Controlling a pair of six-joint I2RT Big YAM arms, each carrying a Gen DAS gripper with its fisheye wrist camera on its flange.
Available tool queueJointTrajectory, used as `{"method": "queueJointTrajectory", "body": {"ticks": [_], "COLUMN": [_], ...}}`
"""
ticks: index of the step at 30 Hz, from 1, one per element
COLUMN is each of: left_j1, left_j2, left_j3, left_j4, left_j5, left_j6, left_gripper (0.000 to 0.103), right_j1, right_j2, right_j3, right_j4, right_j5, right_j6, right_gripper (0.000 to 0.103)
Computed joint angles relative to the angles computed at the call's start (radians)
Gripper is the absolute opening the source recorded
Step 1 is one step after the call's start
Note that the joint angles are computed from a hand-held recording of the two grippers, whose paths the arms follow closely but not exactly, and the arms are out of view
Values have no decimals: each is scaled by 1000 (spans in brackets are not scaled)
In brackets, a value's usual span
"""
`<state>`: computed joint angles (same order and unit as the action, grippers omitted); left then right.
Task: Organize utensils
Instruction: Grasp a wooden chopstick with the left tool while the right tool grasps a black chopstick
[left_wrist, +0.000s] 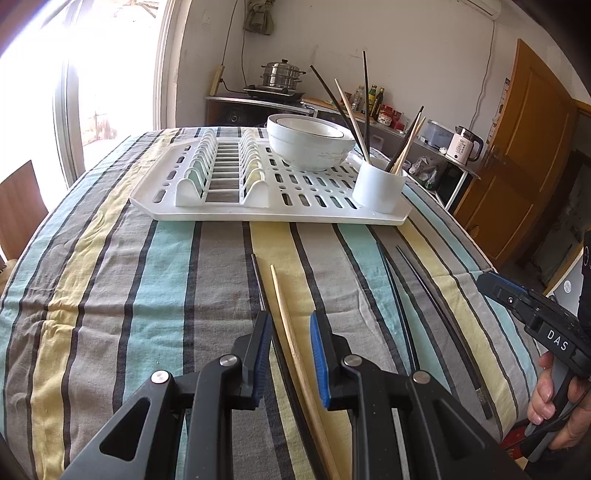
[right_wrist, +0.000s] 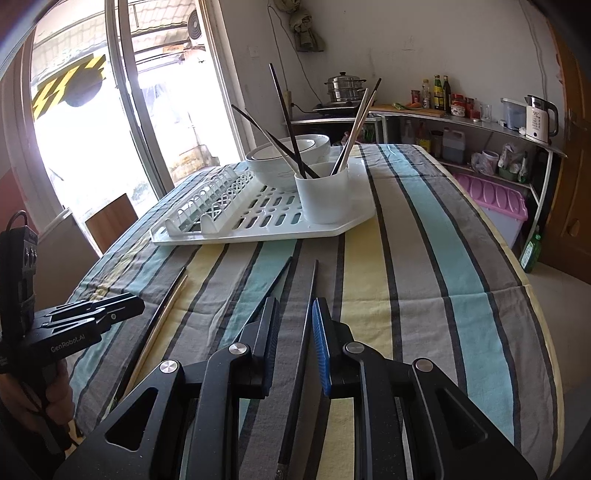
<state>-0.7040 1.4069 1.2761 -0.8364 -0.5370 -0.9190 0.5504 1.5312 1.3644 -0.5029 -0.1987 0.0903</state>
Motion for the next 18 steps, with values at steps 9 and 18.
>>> {"method": "queueJointTrajectory", "body": {"ticks": [9, 18], "left_j1": [51, 82], "left_j2": [63, 111], "left_j3": [51, 92], "left_j4": [6, -17], "left_j5": [87, 123], "left_j6": [61, 86], "left_gripper": [21, 21], "right_j1": [7, 17], "right_j2": [89, 187], "right_j3": [94, 213], "right_j4": [-86, -186], "right_j5": [18, 47], "right_j6": [-29, -64], "right_gripper": [19, 19]}}
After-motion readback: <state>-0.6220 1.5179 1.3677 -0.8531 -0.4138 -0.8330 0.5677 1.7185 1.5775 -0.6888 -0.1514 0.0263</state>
